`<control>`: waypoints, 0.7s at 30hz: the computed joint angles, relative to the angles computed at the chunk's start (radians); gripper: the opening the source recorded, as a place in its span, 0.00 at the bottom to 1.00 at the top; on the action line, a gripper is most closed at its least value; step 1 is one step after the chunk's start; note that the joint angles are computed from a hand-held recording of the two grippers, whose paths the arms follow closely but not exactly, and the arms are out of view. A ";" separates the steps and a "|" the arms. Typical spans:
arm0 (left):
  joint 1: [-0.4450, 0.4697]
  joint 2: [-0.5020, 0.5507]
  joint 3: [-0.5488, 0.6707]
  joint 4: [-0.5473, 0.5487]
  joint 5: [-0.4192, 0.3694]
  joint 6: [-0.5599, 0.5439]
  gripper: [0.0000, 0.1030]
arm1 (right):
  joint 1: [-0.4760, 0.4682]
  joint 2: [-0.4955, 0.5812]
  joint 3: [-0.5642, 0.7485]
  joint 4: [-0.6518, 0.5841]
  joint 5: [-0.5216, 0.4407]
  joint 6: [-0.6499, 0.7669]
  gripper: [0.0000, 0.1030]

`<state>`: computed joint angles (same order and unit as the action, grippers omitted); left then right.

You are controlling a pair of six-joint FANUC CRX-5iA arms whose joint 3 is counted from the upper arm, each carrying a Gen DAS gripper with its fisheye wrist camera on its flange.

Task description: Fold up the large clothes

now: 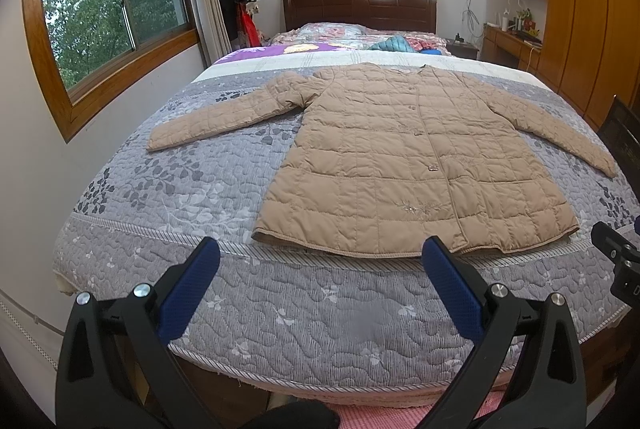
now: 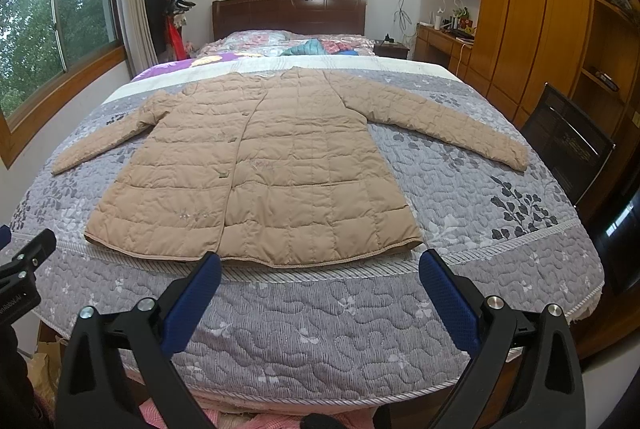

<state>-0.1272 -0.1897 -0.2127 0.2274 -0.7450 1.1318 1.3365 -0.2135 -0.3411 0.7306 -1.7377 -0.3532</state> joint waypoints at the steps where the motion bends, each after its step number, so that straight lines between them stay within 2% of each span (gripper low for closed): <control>1: 0.000 0.000 0.000 0.000 0.000 0.000 0.97 | 0.000 0.000 0.001 0.000 0.000 0.001 0.96; 21: -0.006 0.002 0.010 -0.008 -0.011 0.008 0.97 | -0.007 0.005 0.008 -0.003 0.007 0.009 0.96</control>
